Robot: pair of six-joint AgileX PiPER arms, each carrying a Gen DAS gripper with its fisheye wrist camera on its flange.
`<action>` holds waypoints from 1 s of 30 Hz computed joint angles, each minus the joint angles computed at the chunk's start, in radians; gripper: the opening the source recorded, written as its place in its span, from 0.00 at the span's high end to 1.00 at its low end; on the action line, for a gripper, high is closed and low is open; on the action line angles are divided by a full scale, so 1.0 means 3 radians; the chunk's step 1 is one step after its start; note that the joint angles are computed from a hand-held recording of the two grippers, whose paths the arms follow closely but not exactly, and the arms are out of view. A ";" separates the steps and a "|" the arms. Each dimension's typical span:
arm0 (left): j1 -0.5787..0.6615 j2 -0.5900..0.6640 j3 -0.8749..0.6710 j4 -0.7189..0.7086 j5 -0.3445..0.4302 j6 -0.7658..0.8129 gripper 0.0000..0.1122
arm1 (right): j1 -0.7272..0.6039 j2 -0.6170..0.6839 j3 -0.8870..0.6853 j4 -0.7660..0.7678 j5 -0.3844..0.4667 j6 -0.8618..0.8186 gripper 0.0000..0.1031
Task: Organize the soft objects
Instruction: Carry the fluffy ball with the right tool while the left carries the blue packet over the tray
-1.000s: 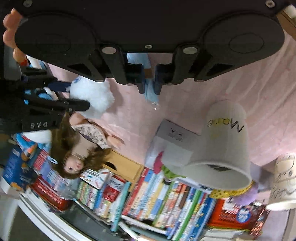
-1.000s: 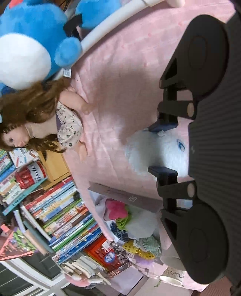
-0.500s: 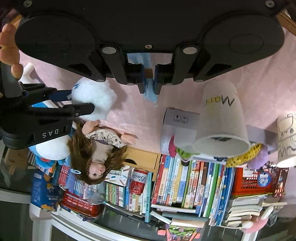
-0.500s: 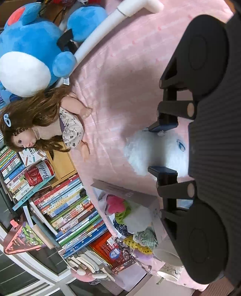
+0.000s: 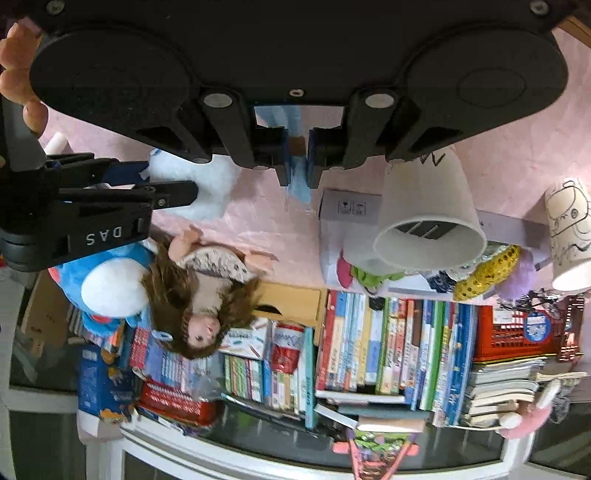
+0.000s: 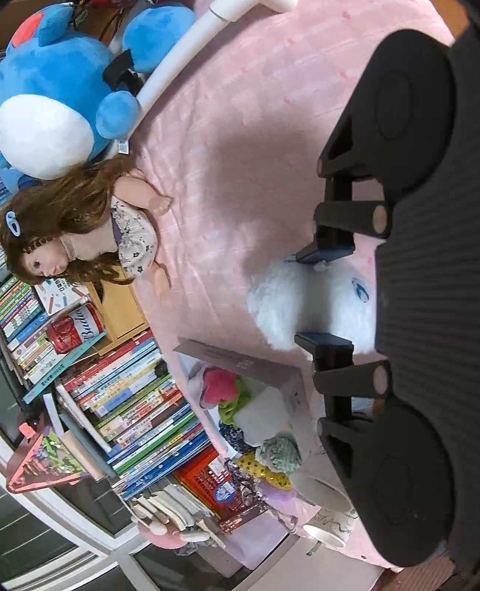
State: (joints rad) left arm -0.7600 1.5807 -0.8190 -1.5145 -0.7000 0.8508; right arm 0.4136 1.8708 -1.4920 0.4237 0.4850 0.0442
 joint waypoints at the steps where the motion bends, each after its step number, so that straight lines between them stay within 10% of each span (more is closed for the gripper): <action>1: 0.0046 0.0004 -0.0009 -0.0040 0.0107 0.0068 0.92 | 0.0014 0.0008 -0.0006 -0.0055 0.0014 0.0047 0.58; 14: 0.0239 0.0284 -0.0073 -0.0068 0.0545 -0.0027 0.70 | 0.0165 -0.0071 0.0204 -0.0659 -0.0053 0.0396 0.57; 22: 0.0389 0.0181 0.0143 0.0649 0.0809 -0.0885 0.79 | 0.0082 -0.0101 0.0338 -0.0248 -0.0155 0.0114 0.57; 30: 0.0313 0.0008 0.0129 0.0460 0.0703 -0.0523 0.81 | 0.0086 -0.0168 0.0353 -0.0193 -0.0197 0.0155 0.57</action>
State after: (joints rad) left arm -0.6662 1.5832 -0.7804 -1.3767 -0.4890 0.6938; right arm 0.4394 1.8205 -1.3861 0.3659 0.4259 0.0906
